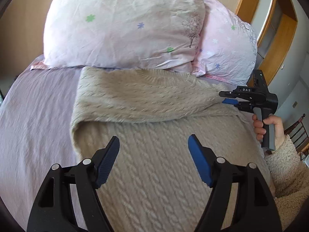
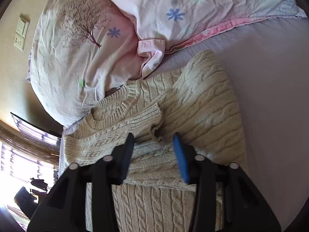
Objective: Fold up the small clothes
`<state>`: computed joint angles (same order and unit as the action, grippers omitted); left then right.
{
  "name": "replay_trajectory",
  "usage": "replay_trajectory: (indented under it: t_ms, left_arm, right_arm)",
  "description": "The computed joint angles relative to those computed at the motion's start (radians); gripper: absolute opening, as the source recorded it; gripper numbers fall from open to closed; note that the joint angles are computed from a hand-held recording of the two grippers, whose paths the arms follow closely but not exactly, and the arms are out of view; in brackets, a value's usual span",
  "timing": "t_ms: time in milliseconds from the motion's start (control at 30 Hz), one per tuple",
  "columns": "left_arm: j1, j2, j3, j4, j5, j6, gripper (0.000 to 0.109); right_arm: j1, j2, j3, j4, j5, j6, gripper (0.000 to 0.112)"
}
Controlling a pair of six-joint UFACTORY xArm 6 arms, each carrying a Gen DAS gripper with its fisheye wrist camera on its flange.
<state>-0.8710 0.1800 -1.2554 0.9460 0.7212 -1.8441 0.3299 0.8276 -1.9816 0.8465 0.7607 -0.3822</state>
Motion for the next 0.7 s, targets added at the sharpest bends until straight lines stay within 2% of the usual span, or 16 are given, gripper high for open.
replay_trajectory:
  t_ms: [33, 167, 233, 300, 333, 367, 400, 467, 567, 600, 700]
  left_arm:
    - [-0.011, -0.031, 0.039, 0.007, 0.014, -0.031, 0.078]
    - [-0.053, -0.129, 0.17, 0.064, 0.018, -0.18, 0.081]
    - [-0.071, -0.149, 0.196, 0.054, 0.044, -0.197, 0.083]
    - [-0.077, -0.161, 0.22, 0.028, 0.048, -0.195, 0.083]
    - [-0.076, -0.166, 0.232, 0.01, 0.038, -0.196, 0.083]
    - [-0.075, -0.173, 0.247, -0.009, 0.025, -0.199, 0.083]
    - [-0.076, -0.184, 0.269, -0.015, 0.0, -0.212, 0.082]
    - [-0.084, -0.213, 0.317, 0.027, -0.051, -0.276, 0.082]
    - [-0.098, -0.243, 0.368, 0.096, -0.124, -0.352, 0.082]
    - [-0.106, -0.241, 0.367, 0.079, -0.122, -0.334, 0.082]
    - [-0.119, -0.224, 0.352, 0.002, -0.122, -0.259, 0.075]
  right_arm:
    - [0.006, 0.012, -0.016, 0.002, -0.003, -0.003, 0.007]
    - [0.007, -0.082, 0.11, 0.143, -0.172, -0.108, 0.005]
    - [0.0, -0.106, 0.15, 0.068, -0.254, -0.025, 0.007]
    - [-0.027, -0.111, 0.154, -0.052, -0.193, 0.078, 0.023]
    - [-0.045, -0.135, 0.176, -0.05, -0.131, 0.069, 0.041]
    - [-0.059, -0.185, 0.237, -0.01, -0.104, 0.018, 0.059]
    - [-0.069, -0.255, 0.329, 0.042, -0.1, -0.076, 0.064]
    - [-0.1, -0.409, 0.516, 0.117, -0.064, -0.259, 0.065]
    - [-0.189, -0.563, 0.696, 0.201, 0.111, -0.455, 0.065]
    - [-0.21, -0.61, 0.752, 0.191, 0.124, -0.48, 0.065]
    - [-0.24, -0.719, 0.888, 0.092, 0.081, -0.462, 0.063]
